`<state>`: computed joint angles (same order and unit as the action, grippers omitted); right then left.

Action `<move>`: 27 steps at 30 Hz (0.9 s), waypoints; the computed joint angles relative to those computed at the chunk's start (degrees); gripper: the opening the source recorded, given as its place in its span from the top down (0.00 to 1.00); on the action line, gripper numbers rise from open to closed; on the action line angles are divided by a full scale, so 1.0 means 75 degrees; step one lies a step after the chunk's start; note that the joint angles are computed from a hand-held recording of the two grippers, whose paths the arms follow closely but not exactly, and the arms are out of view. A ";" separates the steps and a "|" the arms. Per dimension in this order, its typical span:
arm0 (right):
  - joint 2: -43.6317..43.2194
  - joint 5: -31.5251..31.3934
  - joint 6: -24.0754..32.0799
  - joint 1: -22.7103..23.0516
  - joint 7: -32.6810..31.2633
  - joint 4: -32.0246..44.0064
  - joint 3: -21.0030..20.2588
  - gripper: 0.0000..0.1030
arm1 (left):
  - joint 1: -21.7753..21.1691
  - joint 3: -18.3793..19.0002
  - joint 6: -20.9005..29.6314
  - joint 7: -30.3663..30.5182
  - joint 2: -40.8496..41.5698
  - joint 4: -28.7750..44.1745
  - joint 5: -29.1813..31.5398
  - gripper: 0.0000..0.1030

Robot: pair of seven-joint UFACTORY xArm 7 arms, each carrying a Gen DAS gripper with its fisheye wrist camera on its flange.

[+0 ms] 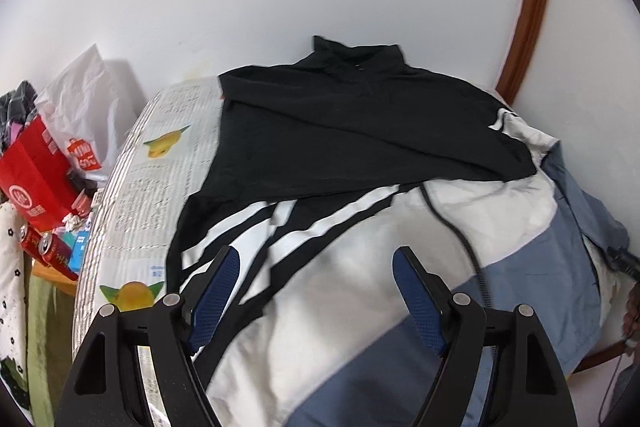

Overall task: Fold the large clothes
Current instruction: 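Regrasp the blue sleeve and lay it across the jacket body with the right gripper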

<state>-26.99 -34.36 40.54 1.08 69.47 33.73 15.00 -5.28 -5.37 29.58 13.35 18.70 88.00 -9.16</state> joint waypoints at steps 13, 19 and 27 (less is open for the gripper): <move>0.0502 -0.0532 0.0004 -0.0078 0.0146 0.0032 0.0074 0.93 | -0.0403 0.0191 -0.0151 -0.0714 -0.0346 -0.0366 0.0959 0.25; 0.0404 -0.1029 0.0458 0.0066 0.0669 0.0406 0.0228 0.98 | -0.0557 0.0535 -0.0322 -0.1315 -0.0433 -0.0644 0.1778 0.25; 0.0462 -0.1788 0.1157 0.0280 0.0949 0.1656 0.0492 0.98 | -0.0039 0.0593 -0.0189 -0.1280 -0.0286 -0.0781 0.1630 0.25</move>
<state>-23.53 -47.77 49.22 3.18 76.59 46.14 18.69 -5.57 -0.92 28.16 3.75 16.55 82.14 3.06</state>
